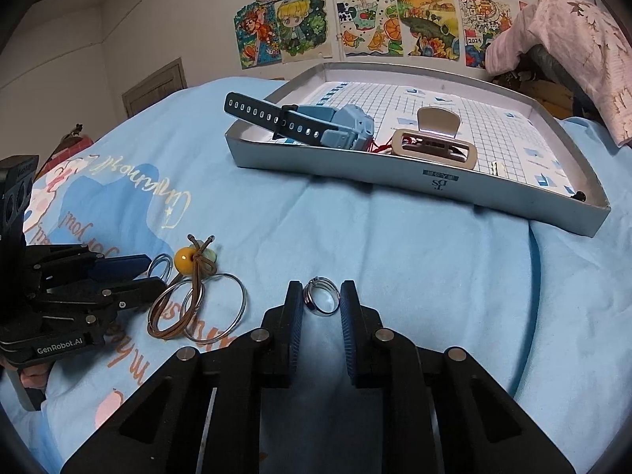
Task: Organize jewelry
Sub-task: 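Close the left tool on the silver ring while the right tool grasps the small silver ring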
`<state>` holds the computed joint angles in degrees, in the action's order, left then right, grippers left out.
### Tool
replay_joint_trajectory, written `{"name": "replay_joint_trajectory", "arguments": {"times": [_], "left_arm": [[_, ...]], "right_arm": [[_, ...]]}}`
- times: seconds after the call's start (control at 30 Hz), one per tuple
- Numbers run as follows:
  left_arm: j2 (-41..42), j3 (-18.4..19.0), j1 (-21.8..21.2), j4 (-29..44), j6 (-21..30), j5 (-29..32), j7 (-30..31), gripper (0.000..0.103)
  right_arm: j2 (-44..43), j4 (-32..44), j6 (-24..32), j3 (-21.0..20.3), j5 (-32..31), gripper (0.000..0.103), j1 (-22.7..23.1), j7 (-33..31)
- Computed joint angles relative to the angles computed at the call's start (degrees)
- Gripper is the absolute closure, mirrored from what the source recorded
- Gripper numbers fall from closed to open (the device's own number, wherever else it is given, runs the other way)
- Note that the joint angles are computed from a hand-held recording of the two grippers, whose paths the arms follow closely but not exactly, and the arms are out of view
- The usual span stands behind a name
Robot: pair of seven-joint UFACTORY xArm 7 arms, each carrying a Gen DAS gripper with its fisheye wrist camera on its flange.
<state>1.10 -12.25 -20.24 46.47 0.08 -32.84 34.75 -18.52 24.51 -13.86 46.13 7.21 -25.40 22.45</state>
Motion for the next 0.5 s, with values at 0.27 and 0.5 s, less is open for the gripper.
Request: {"name": "replay_joint_trajectory", "arguments": {"times": [0.27,0.5], "left_arm": [[-0.68,-0.65,-0.89,2.07,1.28,-21.21,18.37,0.079],[-1.14,0.37,-1.88,3.5,2.81,-32.43,28.14,0.079]], "right_arm": [[-0.81,-1.62,-3.21,0.32,3.09,0.095,1.15,-1.96],[-1.14,-2.13,-4.64,0.75,6.75,0.095,1.85,-4.43]]}}
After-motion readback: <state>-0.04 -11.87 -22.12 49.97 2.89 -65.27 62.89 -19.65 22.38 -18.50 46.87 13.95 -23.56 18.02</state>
